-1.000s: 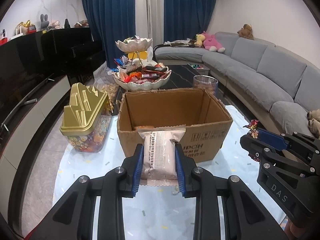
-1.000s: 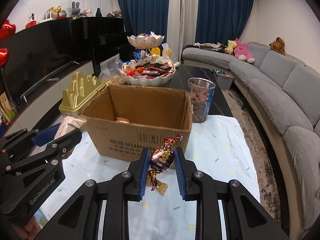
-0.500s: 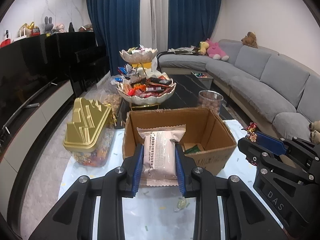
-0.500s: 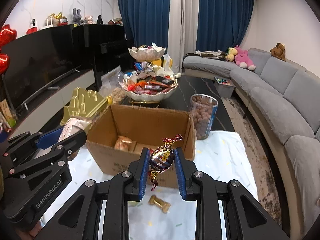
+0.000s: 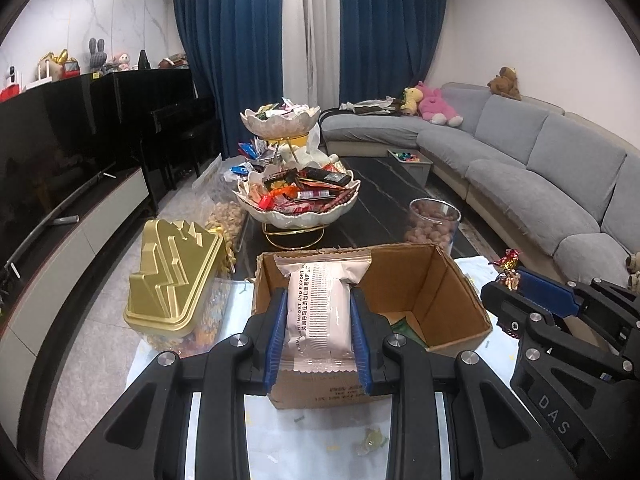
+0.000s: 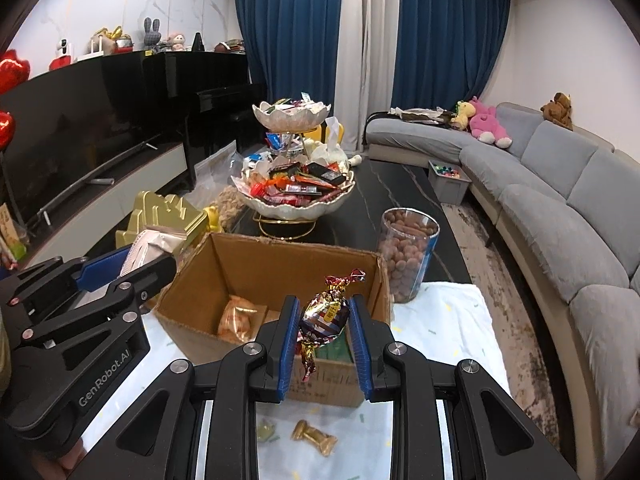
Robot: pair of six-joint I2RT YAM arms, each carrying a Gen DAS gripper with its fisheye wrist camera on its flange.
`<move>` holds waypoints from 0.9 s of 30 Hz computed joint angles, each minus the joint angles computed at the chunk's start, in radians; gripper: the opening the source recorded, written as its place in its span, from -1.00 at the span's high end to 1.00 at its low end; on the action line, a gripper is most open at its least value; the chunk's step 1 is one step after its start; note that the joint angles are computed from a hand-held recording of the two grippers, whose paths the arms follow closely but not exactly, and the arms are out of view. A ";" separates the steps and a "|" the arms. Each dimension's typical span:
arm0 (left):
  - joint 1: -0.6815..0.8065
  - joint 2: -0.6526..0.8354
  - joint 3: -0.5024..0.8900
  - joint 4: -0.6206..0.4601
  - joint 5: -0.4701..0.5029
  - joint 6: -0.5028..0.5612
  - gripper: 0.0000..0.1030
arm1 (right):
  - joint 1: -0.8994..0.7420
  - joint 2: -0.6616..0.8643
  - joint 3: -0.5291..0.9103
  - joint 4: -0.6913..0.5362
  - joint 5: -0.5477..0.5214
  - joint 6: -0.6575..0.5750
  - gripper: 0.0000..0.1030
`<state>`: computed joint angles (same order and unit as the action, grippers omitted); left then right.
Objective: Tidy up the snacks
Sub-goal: 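Lower both held snacks into the box and open both tools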
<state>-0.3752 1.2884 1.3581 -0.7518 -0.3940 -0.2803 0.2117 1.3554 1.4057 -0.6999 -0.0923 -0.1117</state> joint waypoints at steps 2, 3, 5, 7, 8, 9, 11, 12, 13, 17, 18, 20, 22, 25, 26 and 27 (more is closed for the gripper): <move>0.013 0.013 0.008 0.005 0.010 0.007 0.41 | 0.002 0.018 0.015 0.004 0.002 0.001 0.48; 0.019 0.019 0.011 0.008 0.015 0.012 0.41 | 0.003 0.021 0.018 0.004 0.002 0.001 0.48; 0.031 0.033 0.017 0.016 0.023 0.020 0.41 | 0.003 0.031 0.026 0.004 0.002 0.002 0.48; 0.047 0.047 0.023 0.021 0.033 0.022 0.41 | 0.007 0.053 0.044 0.006 0.005 0.002 0.48; 0.055 0.055 0.027 0.024 0.038 0.022 0.41 | 0.009 0.062 0.051 0.007 0.007 0.002 0.48; 0.060 0.059 0.029 0.026 0.042 0.022 0.41 | 0.011 0.076 0.061 0.008 0.008 0.001 0.48; 0.072 0.073 0.034 0.032 0.050 0.024 0.41 | 0.016 0.102 0.084 0.006 0.013 0.004 0.48; 0.079 0.082 0.037 0.036 0.055 0.026 0.41 | 0.018 0.112 0.091 0.006 0.015 0.006 0.48; 0.085 0.093 0.045 0.038 0.060 0.028 0.41 | 0.018 0.125 0.101 0.005 0.015 0.008 0.48; 0.106 0.123 0.050 0.054 0.075 0.029 0.41 | 0.021 0.170 0.127 0.011 0.020 0.013 0.48; 0.112 0.134 0.052 0.058 0.081 0.027 0.41 | 0.022 0.174 0.126 0.014 0.021 0.013 0.48; 0.119 0.151 0.053 0.066 0.090 0.022 0.41 | 0.024 0.195 0.135 0.017 0.023 0.015 0.48; 0.126 0.167 0.050 0.076 0.098 0.023 0.41 | 0.027 0.217 0.147 0.014 0.025 0.017 0.48; 0.137 0.193 0.053 0.085 0.114 0.026 0.41 | 0.027 0.249 0.164 0.008 0.022 0.024 0.48; 0.139 0.200 0.054 0.087 0.117 0.027 0.41 | 0.027 0.257 0.166 0.009 0.023 0.025 0.48; 0.142 0.207 0.053 0.090 0.120 0.027 0.41 | 0.028 0.268 0.171 0.009 0.023 0.026 0.48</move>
